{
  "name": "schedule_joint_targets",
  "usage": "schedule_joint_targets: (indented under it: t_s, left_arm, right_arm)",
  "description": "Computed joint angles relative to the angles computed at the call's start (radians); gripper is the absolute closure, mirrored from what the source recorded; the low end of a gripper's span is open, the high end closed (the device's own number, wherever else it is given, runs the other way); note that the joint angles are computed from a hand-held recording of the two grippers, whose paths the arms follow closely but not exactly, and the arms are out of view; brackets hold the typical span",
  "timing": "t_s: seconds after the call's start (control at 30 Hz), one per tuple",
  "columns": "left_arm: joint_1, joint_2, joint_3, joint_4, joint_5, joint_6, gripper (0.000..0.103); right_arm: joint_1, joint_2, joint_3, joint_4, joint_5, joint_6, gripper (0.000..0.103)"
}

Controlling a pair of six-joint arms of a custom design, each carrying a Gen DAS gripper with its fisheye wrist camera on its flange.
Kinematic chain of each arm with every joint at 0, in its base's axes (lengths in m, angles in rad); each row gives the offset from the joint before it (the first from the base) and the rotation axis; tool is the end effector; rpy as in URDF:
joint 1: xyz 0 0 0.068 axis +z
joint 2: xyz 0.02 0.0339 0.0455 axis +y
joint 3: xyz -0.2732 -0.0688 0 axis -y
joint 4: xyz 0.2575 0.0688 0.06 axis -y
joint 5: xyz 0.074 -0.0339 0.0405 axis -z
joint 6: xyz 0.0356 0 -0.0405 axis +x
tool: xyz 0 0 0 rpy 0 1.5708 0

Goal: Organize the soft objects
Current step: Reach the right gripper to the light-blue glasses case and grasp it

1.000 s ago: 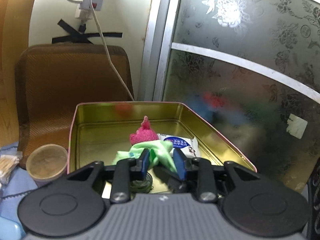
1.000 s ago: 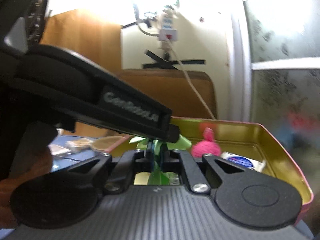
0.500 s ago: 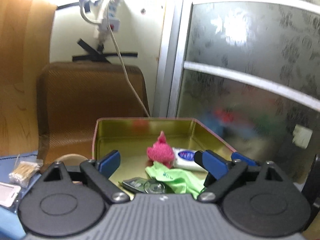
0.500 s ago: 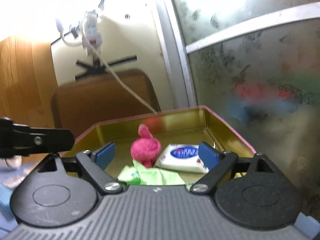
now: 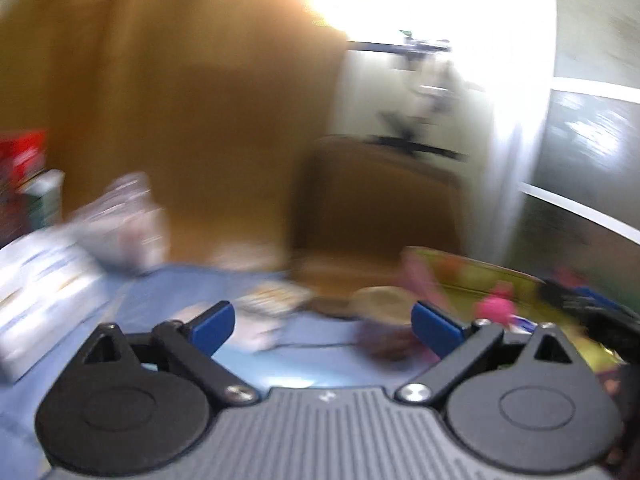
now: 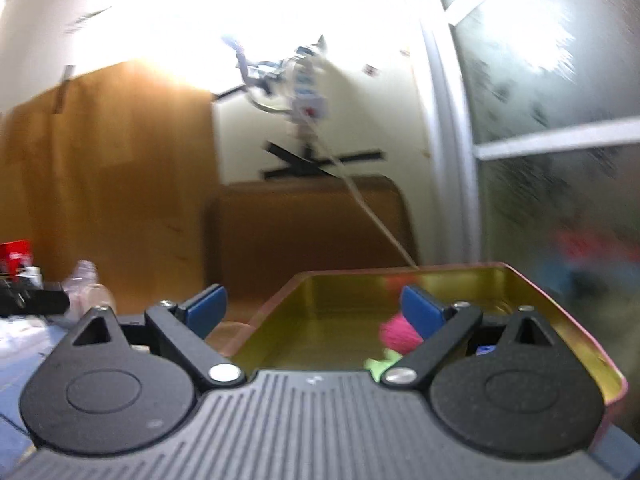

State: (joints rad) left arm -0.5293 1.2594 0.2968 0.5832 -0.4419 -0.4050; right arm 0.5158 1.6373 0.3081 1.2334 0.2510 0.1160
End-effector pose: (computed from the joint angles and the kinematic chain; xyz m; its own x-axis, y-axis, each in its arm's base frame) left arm 0.2073 -0.1036 0.1572 -0.3386 -0.2146 -0.9161 -0.0216 0.9752 -0.2204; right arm 0.2358 0.1235 0.1401 -0.1131 0.0648 -0.9915 -0.2513 0.9636 0.0916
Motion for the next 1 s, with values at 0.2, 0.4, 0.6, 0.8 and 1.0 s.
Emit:
schedule_joint_targets:
  t_s: [0.2, 0.4, 0.6, 0.8, 1.0]
  left_arm:
    - [0.254, -0.098, -0.123, -0.087, -0.014, -0.039, 0.005]
    - [0.454, 0.004, -0.181, 0.038, 0.112, -0.048, 0.006]
    - [0.512, 0.069, -0.219, 0.169, 0.224, -0.052, 0.011]
    - [0.462, 0.107, -0.229, 0.236, 0.190, 0.005, 0.011]
    - [0.471, 0.145, -0.231, 0.295, 0.203, 0.023, 0.011]
  right_arm:
    - [0.152, 0.018, 0.089, -0.135, -0.056, -0.041, 0.006]
    - [0.273, 0.118, 0.264, -0.341, -0.113, -0.107, 0.006]
    - [0.291, 0.248, 0.471, -0.559, -0.145, -0.103, 0.006]
    - [0.279, 0.348, 0.625, -0.714, -0.139, -0.064, 0.006]
    - [0.290, 0.417, 0.706, -0.791, -0.086, -0.078, 0.006]
